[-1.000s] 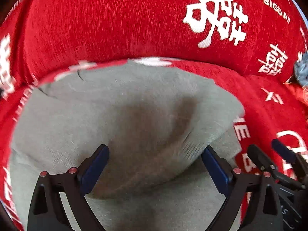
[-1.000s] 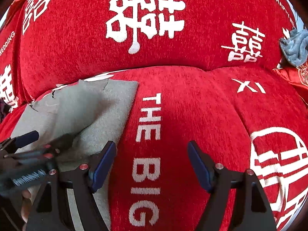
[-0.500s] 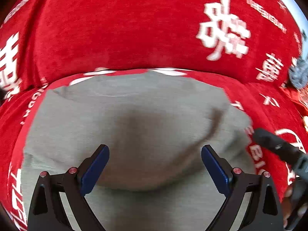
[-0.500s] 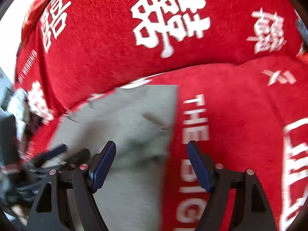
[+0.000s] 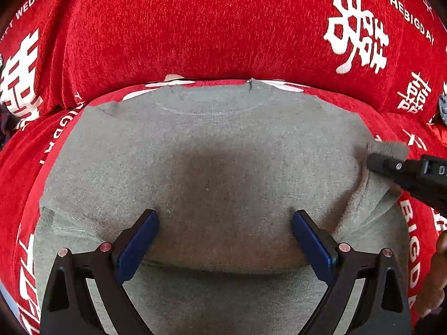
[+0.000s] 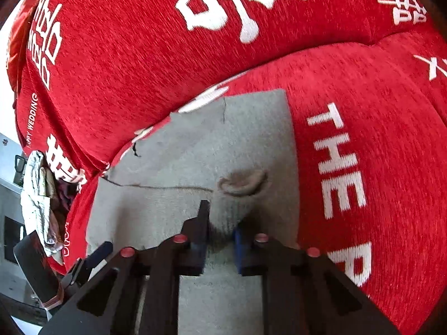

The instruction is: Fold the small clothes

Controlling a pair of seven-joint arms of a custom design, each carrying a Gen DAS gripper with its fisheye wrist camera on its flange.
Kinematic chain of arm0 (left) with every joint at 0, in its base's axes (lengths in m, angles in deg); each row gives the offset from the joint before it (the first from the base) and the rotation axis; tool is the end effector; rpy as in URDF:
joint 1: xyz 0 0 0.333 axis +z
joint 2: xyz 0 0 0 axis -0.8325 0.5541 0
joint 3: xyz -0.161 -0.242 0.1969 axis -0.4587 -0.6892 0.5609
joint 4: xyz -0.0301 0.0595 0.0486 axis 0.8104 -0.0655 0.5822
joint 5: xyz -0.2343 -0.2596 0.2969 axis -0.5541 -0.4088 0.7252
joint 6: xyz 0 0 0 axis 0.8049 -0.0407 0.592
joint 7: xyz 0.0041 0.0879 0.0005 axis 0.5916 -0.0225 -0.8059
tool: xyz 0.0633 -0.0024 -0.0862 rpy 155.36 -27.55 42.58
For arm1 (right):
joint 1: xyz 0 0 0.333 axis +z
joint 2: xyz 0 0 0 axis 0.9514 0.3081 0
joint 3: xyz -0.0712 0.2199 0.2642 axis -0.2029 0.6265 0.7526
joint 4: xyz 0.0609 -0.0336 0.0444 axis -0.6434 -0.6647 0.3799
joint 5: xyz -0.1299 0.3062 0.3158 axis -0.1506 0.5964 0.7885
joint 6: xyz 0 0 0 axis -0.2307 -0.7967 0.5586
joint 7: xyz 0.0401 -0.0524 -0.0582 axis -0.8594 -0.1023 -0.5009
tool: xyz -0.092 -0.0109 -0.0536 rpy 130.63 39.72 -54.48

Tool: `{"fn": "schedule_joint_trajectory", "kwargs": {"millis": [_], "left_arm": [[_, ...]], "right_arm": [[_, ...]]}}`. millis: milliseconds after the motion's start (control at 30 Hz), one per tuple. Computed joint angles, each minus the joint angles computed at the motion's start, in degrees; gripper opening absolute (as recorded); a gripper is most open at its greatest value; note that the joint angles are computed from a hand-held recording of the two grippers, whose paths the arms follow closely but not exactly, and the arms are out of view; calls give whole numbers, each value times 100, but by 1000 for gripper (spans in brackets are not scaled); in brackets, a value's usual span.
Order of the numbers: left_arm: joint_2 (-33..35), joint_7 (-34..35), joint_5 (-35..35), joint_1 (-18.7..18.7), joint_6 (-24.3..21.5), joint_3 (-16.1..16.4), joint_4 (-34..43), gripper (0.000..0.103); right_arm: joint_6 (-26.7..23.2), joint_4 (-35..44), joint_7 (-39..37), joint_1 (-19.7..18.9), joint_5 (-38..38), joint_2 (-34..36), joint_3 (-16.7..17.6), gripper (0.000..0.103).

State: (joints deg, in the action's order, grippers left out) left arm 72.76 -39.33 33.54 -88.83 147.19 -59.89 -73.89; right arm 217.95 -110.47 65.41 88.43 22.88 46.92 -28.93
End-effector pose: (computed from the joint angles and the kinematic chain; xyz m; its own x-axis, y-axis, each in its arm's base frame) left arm 0.5330 -0.5171 0.4912 0.2706 -0.9617 0.0435 -0.8298 -0.2559 -0.4960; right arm 0.6258 0.2467 0.4578 0.2527 -0.7972 -0.5482 -0.9047 0.0062 -0.4260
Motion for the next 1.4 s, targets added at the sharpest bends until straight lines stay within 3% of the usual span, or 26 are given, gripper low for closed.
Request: {"fn": "schedule_joint_trajectory", "kwargs": {"millis": [100, 167, 267, 333, 400, 433, 500, 567, 667, 700, 800, 900, 1033, 1100, 1267, 1400], "left_arm": [[-164, -386, 242, -21, 54, 62, -149, 97], [-163, -535, 257, 3, -17, 61, -144, 97], [-32, -356, 17, 83, -87, 2, -70, 97], [68, -261, 145, -3, -269, 7, 36, 97], [74, -243, 209, -46, -296, 13, 47, 97], [56, -238, 198, -40, -271, 17, 22, 97], [31, -237, 170, -20, -198, 19, -25, 97], [40, -264, 212, -37, -220, 28, -23, 97], [118, -318, 310, -100, -349, 41, 73, 99], [143, -326, 331, -119, -391, 45, 106, 99], [133, -316, 339, -128, -388, 46, 94, 99], [40, -291, 287, -82, -259, 32, -31, 99], [-98, -228, 275, -36, -105, -4, -230, 99], [-182, -150, 294, -25, -66, -30, -330, 99], [-416, -80, 289, 4, 76, -115, -575, 99], [-472, -156, 287, 25, 95, -131, -587, 99]], "right_arm": [[497, -105, -1215, 30, 921, -224, 118, 13], [787, -105, -1469, 116, 973, -233, 116, 13], [999, -69, -971, 215, 135, -48, 46, 13], [857, -82, -644, 188, -272, 34, -3, 14], [766, -178, -111, 177, -871, 17, -84, 19], [777, -267, 38, 143, -988, -38, -107, 31], [992, -466, 206, 75, -961, -195, -124, 39], [1483, -716, 912, 103, -1667, -414, -183, 41], [1799, -767, 882, 139, -2071, -594, -126, 41], [1766, -692, 835, 168, -2196, -586, -101, 42], [1294, -287, 904, 306, -2707, -377, 0, 59], [391, 233, 409, 337, -2198, -12, 108, 60], [-348, 458, 600, 285, -2095, 254, 48, 55], [-415, 282, 626, 228, -2116, 48, -9, 53], [-124, -601, 1986, 240, -4126, -1006, -81, 60], [28, -583, 1662, 255, -3557, -1159, -119, 65]]}}
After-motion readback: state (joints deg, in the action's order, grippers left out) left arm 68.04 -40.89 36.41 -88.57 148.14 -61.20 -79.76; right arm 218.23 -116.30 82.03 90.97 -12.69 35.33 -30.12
